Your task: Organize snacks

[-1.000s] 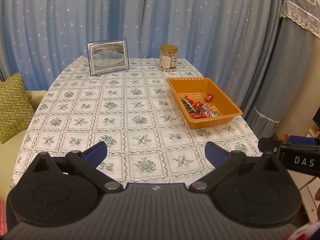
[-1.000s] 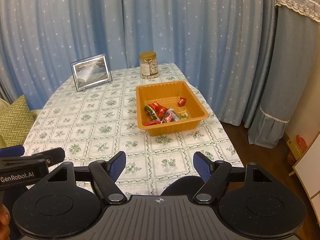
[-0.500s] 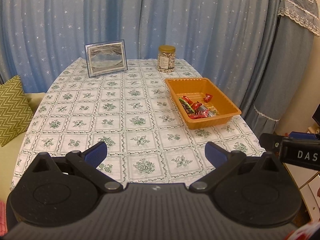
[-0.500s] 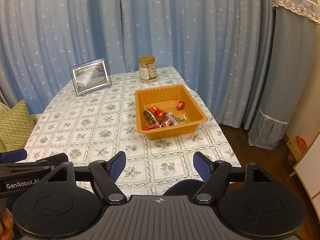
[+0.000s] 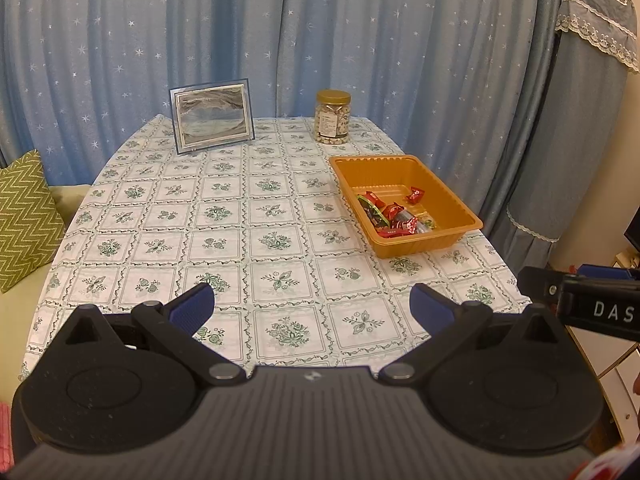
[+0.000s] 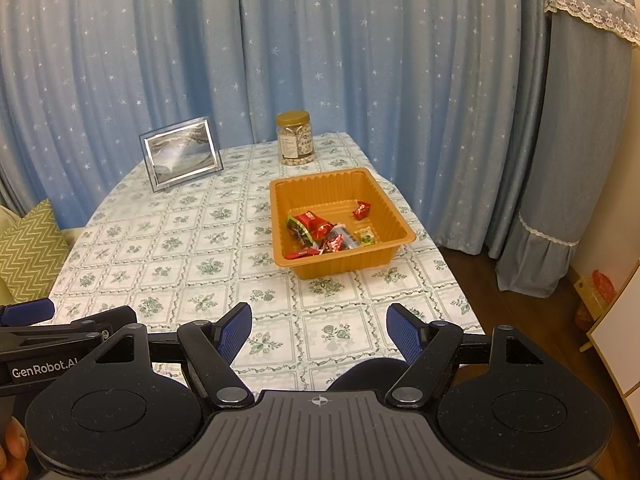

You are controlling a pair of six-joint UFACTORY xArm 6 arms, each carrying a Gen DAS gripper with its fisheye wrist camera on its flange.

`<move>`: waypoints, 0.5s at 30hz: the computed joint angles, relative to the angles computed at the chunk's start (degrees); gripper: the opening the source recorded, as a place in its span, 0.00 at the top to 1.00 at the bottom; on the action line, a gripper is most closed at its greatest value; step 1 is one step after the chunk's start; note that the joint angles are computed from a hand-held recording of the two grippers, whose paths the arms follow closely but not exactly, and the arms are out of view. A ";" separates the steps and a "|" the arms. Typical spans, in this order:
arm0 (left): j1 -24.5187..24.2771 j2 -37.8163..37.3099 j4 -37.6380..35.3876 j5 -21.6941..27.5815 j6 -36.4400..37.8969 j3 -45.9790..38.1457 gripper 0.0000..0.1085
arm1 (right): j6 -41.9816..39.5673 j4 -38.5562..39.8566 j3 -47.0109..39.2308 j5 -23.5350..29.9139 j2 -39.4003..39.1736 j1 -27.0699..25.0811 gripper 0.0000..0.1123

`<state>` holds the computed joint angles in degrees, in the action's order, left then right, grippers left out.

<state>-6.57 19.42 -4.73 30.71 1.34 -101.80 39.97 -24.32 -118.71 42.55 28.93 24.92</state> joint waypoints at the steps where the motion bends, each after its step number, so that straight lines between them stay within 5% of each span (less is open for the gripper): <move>1: 0.01 0.00 -0.01 0.02 0.01 -0.01 0.05 | -0.01 0.03 -0.15 0.04 0.10 0.00 0.34; 15: -0.02 0.00 -0.02 -0.01 -0.03 -0.02 0.05 | -0.05 0.06 0.13 -0.11 -0.04 -0.05 0.34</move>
